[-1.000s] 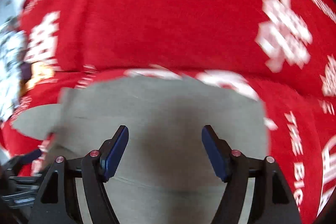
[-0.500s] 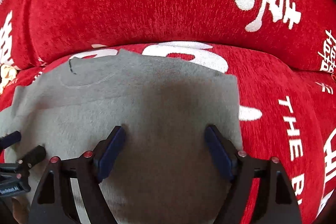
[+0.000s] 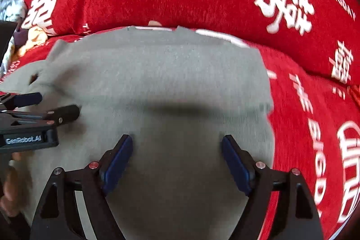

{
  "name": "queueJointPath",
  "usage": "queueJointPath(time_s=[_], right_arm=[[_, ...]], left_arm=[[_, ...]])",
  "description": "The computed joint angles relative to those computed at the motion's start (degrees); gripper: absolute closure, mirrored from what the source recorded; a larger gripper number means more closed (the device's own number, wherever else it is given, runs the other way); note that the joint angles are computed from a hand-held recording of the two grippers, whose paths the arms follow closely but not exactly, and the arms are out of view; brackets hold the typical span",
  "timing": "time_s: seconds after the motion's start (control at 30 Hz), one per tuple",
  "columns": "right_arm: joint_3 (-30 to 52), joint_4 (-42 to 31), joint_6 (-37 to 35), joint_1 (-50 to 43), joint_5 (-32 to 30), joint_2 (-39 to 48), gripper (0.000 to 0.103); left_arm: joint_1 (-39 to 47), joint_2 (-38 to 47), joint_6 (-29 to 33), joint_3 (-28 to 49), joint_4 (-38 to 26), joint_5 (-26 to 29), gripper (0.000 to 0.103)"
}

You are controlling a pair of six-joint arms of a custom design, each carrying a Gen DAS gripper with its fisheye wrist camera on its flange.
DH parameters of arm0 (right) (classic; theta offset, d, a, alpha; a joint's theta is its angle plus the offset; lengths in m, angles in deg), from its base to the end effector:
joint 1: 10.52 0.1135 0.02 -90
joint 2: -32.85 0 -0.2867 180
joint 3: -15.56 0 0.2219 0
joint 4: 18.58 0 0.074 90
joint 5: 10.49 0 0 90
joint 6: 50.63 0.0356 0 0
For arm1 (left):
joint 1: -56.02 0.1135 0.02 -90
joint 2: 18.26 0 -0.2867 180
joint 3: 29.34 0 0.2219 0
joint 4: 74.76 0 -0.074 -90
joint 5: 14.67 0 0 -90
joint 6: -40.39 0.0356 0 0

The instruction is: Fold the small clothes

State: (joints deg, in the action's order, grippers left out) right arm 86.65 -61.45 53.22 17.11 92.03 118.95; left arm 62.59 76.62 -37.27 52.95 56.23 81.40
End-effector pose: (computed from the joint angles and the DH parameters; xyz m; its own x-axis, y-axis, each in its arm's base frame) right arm 0.2451 0.1196 0.2500 -0.8125 -0.1615 -0.5602 -0.1608 0.9857 -0.0510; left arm 0.3114 0.0321 0.2546 -0.8673 0.1140 -0.4845 0.1244 0.9922 0.0108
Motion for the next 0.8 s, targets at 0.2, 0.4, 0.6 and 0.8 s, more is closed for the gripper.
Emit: queueJointPath(time_s=[0.2,0.4,0.6,0.8], right_arm=[[-8.0,-1.8,2.3,4.3,2.6,-10.6,0.019],[-12.9,-6.2,3.9,9.6,5.2,-18.9,0.019],[-12.3,-16.9,2.6,14.0,6.3,-24.0,0.018],[-8.3,-13.5,2.8,23.7,8.5,-22.2,0.018]], left_arm=[[3.8,-6.6,2.5,-7.3,1.8,3.1,0.001],[6.4,-11.4,5.2,-12.4,3.2,4.8,0.001],[15.0,-18.2,14.9,-14.2,-6.0,9.0,0.001],[15.8,-24.6,19.0,-17.5,-7.1,11.7,0.001]])
